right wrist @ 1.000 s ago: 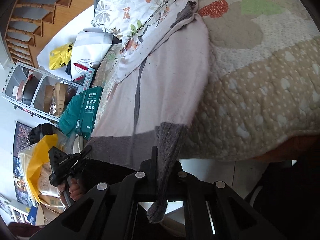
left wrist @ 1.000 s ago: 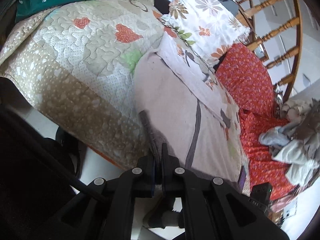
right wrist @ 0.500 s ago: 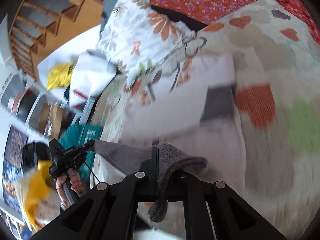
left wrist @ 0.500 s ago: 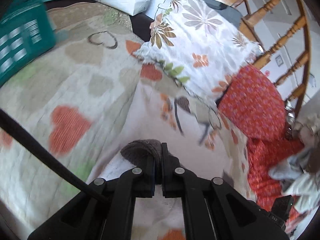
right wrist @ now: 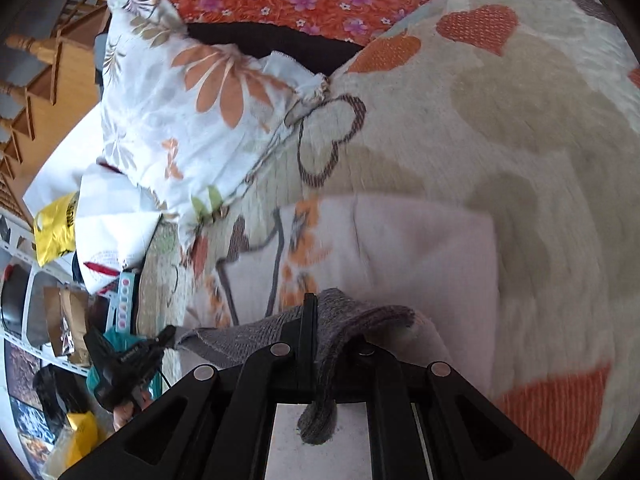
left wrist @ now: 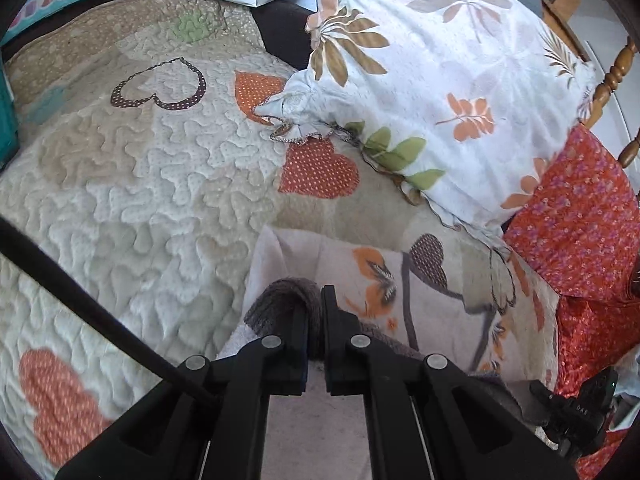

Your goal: Fold small clothes

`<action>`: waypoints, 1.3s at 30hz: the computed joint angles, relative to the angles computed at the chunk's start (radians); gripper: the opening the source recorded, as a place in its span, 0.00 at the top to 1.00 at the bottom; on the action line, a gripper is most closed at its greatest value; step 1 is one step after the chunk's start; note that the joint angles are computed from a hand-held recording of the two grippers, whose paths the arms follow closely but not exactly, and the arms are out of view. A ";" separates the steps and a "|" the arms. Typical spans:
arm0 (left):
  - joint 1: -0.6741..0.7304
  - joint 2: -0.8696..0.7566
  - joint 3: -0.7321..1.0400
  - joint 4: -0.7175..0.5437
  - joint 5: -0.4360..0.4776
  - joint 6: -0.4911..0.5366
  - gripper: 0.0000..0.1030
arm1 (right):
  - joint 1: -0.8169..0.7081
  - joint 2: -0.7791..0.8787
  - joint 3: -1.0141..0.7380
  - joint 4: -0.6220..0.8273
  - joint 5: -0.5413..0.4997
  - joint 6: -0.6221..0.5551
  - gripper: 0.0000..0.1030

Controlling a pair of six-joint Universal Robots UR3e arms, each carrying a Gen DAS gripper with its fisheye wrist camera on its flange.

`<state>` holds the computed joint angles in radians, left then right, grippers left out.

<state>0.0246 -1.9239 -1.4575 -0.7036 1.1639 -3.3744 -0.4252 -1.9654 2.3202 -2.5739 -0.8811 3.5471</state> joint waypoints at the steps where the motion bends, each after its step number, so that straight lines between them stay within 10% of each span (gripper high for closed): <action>1: 0.000 -0.017 0.016 0.003 0.001 -0.001 0.96 | 0.006 0.038 -0.013 -0.034 -0.003 0.008 0.95; 9: 0.060 -0.001 -0.025 0.097 0.012 -0.117 0.47 | 0.029 0.168 -0.054 -0.114 -0.044 -0.006 0.89; 13: 0.097 0.054 -0.077 0.092 -0.013 -0.104 0.45 | 0.025 0.083 -0.042 -0.142 -0.120 0.023 0.34; 22: 0.123 0.248 -0.245 -0.006 0.023 0.153 0.32 | -0.070 -0.158 -0.043 0.159 -0.169 -0.066 0.33; 33: 0.171 0.313 -0.415 -0.166 -0.039 0.457 0.17 | -0.366 -0.540 0.094 0.830 0.075 -0.487 0.30; 36: 0.104 0.299 -0.421 -0.128 0.005 0.444 0.19 | -0.219 -0.454 0.160 0.502 0.017 -0.315 0.37; 37: 0.081 0.300 -0.412 -0.139 0.023 0.438 0.28 | -0.172 -0.394 0.163 0.416 0.014 -0.274 0.68; 39: 0.068 0.305 -0.376 -0.233 -0.014 0.444 0.82 | -0.071 -0.270 0.135 0.298 -0.022 -0.205 0.83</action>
